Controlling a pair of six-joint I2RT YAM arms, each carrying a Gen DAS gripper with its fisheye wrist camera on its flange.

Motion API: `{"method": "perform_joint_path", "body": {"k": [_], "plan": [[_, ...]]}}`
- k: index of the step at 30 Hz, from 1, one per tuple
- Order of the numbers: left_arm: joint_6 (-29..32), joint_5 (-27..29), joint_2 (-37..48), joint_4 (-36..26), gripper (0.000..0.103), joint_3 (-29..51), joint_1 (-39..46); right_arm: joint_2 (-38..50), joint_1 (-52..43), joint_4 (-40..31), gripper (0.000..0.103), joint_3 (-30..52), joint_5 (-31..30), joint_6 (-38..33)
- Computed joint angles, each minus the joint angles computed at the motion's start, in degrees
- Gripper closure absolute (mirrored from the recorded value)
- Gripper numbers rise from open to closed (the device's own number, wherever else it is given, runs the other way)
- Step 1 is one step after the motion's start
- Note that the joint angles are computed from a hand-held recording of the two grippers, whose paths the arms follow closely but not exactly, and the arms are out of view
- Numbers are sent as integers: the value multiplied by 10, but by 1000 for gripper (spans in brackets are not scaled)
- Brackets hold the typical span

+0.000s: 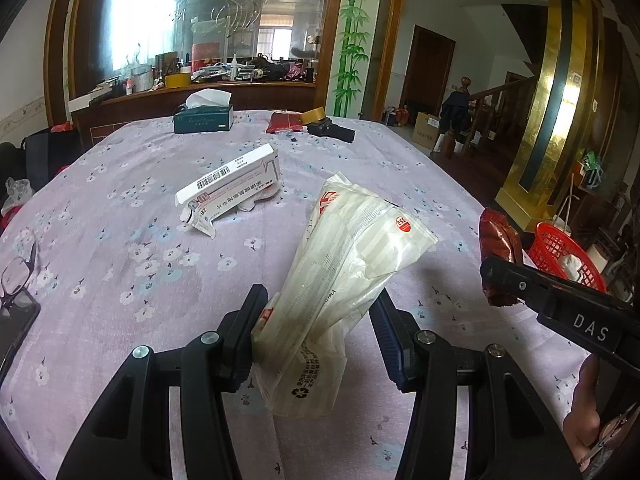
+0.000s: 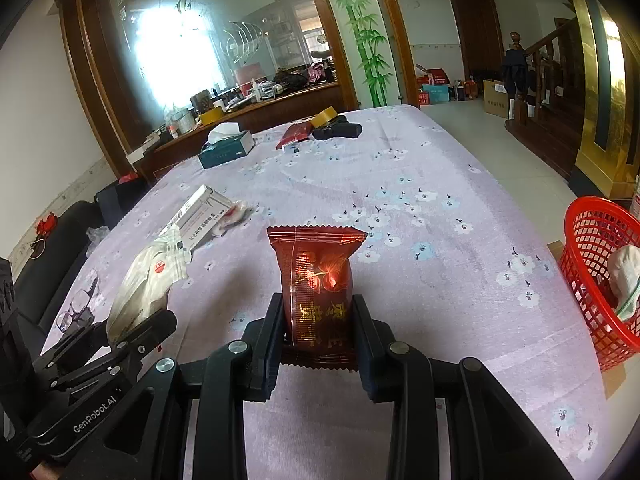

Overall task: Collect trash
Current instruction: 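Lift and hold the gauze packet and candy packet above the table with both tools, then carry both packets over the red wastebasket and open both tools to drop them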

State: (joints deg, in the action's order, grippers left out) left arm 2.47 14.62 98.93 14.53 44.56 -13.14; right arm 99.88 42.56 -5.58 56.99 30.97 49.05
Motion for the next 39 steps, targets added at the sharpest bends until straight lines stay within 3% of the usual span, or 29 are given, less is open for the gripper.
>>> {"method": "perform_joint_path", "body": {"k": [10, 21, 25, 32, 39], "plan": [[-6, -2, -11, -28, 52, 14, -19, -27, -6, -1, 69, -25, -7, 12], [-12, -6, -19, -95, 52, 66, -84, -132, -27, -5, 69, -106, -6, 27], [-17, -6, -15, -135, 52, 105, -128, -213, -49, -27, 69, -158, -3, 41], [-33, 23, 24, -211, 52, 204, -212, -392, -111, -140, 69, -226, 26, 54], [-53, 20, 118, -262, 52, 335, -301, -557, -234, -234, 68, -275, -19, 24]]}}
